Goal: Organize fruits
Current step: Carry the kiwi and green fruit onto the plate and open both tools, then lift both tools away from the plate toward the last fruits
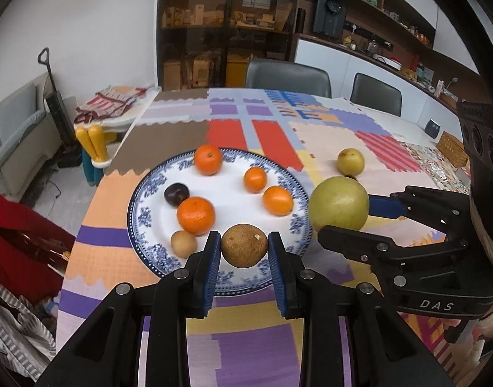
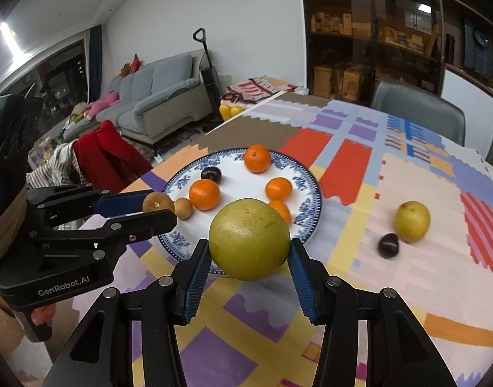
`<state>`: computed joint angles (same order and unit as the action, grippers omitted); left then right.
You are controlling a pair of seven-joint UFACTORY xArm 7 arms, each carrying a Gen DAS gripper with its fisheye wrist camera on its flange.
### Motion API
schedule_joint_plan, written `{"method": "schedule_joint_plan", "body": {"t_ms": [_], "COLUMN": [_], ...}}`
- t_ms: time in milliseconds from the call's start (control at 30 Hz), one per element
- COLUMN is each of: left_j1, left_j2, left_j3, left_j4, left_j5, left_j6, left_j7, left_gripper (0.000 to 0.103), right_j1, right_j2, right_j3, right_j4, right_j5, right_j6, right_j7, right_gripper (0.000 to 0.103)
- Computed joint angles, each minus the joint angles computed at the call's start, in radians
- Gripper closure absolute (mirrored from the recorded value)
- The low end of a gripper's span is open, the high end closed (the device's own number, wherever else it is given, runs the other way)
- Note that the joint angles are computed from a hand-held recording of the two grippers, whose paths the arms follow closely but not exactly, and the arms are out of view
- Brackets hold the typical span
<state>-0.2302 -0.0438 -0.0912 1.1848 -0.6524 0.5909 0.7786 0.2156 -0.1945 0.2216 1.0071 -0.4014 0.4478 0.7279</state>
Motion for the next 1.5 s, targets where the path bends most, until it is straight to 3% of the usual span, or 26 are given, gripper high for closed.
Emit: {"method": "schedule_joint_plan", "body": {"t_ms": [367,667,767,900,1033,1233,1500], "left_j1": [0.026,0.041,0.043,0.041,0.033,0.007,-0.058], "left_j2": [0.096,0.122,0.125,0.106,0.067,0.0,-0.082], "left_j3": [-0.02,-0.035,-0.037,-0.036,-0.032,-0.023,-0.022], "left_j4": [0.057,0.07,0.076,0.063,0.032,-0.008,-0.062], "left_j5": [0.07,0.078,0.079,0.095,0.123,0.111,0.109], "left_j6": [0.013,0.014,0.014,-0.014,-0.057,-0.08,-0.122], "left_j7": [-0.048,-0.037,-0.042,-0.058,-0.073,-0.054,-0.048], "left_gripper": [0.074,0.073,0.062,0.057,0.049,0.042,0.034], "right_j1": [0.037,0.052,0.054,0.057,0.052,0.029,-0.036], "right_j2": [0.141,0.182,0.188,0.186,0.148,0.064,-0.098], "right_j3": [-0.054,-0.075,-0.079,-0.081,-0.075,-0.042,0.014], "right_j4": [0.078,0.103,0.107,0.104,0.079,0.045,-0.031], "right_j5": [0.108,0.122,0.134,0.151,0.066,-0.057,-0.123], "right_j6": [-0.006,-0.001,0.002,0.006,-0.002,0.04,0.109], "right_j7": [-0.097,-0.118,-0.126,-0.135,-0.064,0.039,0.131], "right_gripper": [0.053,0.053,0.053,0.052,0.044,0.044,0.044]}}
